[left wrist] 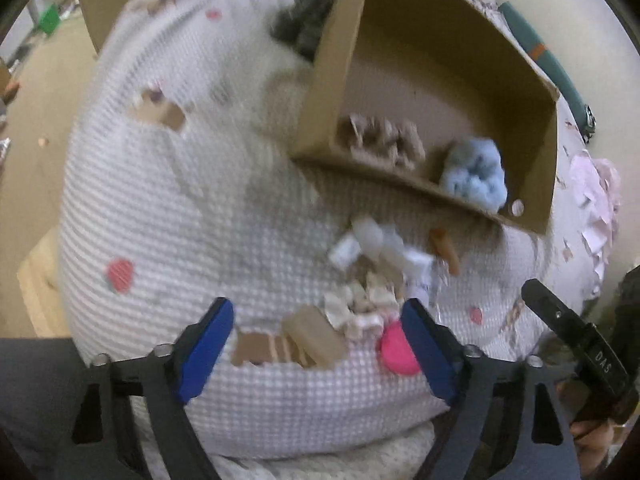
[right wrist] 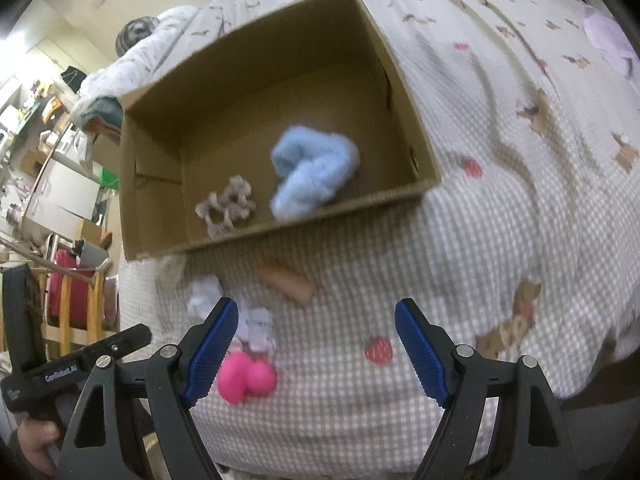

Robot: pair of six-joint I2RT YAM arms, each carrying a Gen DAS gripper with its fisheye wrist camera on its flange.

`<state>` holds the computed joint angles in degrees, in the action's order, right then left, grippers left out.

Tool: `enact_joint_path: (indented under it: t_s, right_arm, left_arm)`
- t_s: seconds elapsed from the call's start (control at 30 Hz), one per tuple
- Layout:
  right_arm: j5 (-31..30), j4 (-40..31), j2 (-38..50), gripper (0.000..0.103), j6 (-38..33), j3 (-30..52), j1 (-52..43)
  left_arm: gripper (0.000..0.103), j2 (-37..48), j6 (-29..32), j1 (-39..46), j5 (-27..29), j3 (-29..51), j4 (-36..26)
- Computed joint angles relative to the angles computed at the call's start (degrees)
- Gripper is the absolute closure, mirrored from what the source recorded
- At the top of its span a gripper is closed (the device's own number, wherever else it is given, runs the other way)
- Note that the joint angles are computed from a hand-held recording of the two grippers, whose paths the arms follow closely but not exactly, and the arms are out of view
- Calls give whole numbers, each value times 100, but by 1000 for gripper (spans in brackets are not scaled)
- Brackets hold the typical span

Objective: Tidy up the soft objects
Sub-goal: 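Withdraw both tools from the box back toward the remaining items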

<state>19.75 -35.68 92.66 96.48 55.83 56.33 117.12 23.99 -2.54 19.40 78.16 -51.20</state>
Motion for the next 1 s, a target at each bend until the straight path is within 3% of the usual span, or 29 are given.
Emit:
enact_joint_path:
  t_s: [0.1,0.37,0.5,0.6,0.87,1.0]
  right_arm:
    - [8,-87,9,17,98,-8,124]
    - [58,-366,-345,17,640,-336,373]
    - [10,-344,-344,17,594,-342,306]
    - [-80,-285,-322,17,422,-313,228]
    - [-169,-201,-219,17,198,-214,195]
    - [-420,447,-141,17,-37,-345,153]
  left_arm:
    - [51,145,-26,-128,-137,-102,-50]
    - [56,441,-165,-393,-439,-266,51]
    - [80,420,-261,-456,-507,-410,309]
    - [91,457,-219,-386,-377,-342,230]
    - [94,242,-19,-167,-259,-180,60]
    - [95,-142,207,-11,-141,-282,219]
